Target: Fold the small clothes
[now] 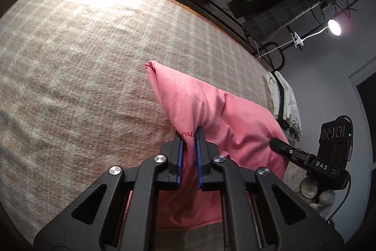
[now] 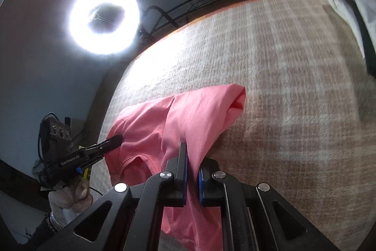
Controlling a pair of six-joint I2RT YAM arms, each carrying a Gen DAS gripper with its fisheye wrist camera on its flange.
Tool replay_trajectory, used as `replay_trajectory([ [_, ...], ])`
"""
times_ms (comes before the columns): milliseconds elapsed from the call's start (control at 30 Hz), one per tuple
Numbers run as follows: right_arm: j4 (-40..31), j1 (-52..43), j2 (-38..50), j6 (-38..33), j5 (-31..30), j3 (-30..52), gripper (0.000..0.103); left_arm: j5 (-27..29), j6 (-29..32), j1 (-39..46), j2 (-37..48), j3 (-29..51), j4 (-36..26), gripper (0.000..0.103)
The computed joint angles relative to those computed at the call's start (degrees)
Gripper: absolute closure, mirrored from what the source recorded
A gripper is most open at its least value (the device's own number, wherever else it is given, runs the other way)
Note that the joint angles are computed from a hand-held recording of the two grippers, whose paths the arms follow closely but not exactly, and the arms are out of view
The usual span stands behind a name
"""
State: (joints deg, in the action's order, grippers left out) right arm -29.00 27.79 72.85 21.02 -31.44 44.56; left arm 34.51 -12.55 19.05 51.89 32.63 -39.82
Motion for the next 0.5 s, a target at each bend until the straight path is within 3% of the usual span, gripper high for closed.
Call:
replay_trajectory([
  [267,-7.15,-2.23,-3.91,-1.7,1.27,5.07,0.099,-6.11,-9.35,-14.46,-0.69,4.93,3.53,0.096],
  [500,-17.18,-12.21,-5.06,-12.98,0.61,12.4,0.099,-14.24,-18.21,-30.67,8.57,12.03,12.68,0.096],
])
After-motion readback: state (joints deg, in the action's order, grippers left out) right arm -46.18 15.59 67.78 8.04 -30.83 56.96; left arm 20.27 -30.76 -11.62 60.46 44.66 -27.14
